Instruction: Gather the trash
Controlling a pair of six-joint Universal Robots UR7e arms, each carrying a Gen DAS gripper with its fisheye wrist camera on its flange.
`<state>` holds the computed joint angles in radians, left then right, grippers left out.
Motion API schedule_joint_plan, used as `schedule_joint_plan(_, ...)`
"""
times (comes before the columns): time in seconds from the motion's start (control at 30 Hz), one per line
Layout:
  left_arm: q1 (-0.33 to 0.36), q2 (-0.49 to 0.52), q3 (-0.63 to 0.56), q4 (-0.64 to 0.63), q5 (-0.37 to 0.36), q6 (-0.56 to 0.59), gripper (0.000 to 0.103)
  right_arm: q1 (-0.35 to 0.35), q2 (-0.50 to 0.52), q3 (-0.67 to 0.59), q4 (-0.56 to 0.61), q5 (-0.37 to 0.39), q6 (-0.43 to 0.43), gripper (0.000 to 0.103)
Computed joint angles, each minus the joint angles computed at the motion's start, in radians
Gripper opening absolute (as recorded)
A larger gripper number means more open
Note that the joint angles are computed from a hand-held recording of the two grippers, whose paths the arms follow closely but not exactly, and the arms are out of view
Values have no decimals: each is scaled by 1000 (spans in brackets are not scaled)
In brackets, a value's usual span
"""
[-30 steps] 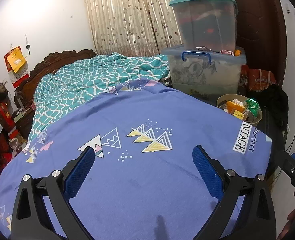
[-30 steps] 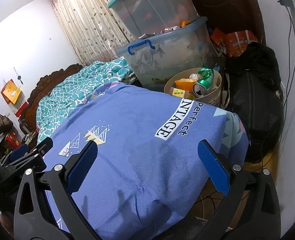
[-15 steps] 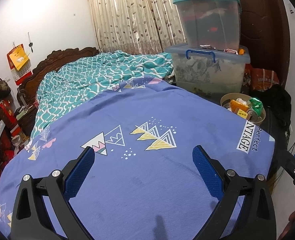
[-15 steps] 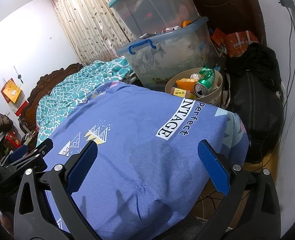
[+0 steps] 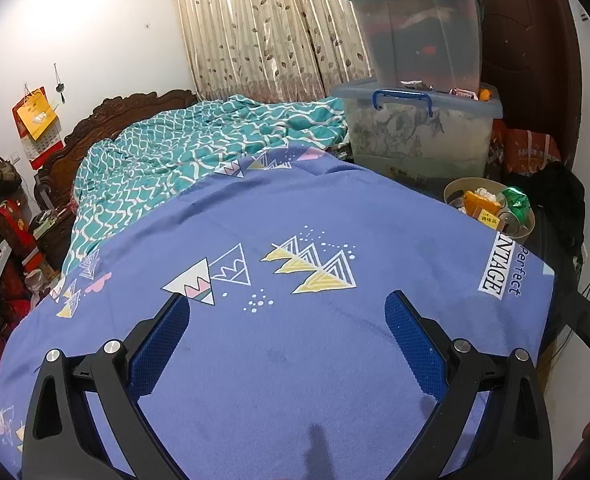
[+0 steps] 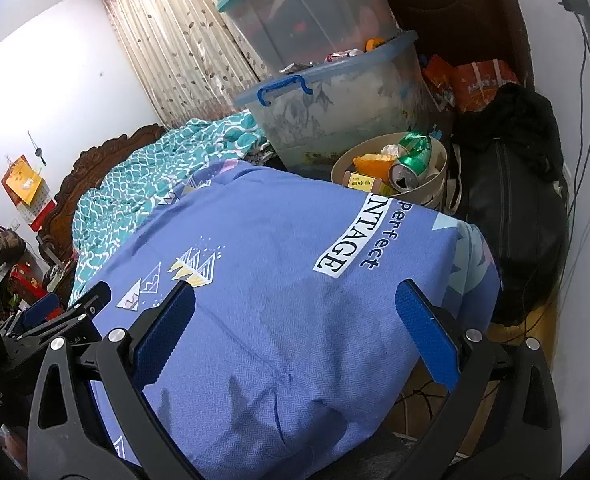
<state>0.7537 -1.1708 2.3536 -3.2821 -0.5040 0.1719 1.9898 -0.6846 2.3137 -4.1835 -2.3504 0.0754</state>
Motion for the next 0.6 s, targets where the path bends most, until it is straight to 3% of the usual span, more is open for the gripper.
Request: schedule_joint_plan(0.6,12,0,-3,44,15,-35,94,-22,-3,0,17,23,3,99)
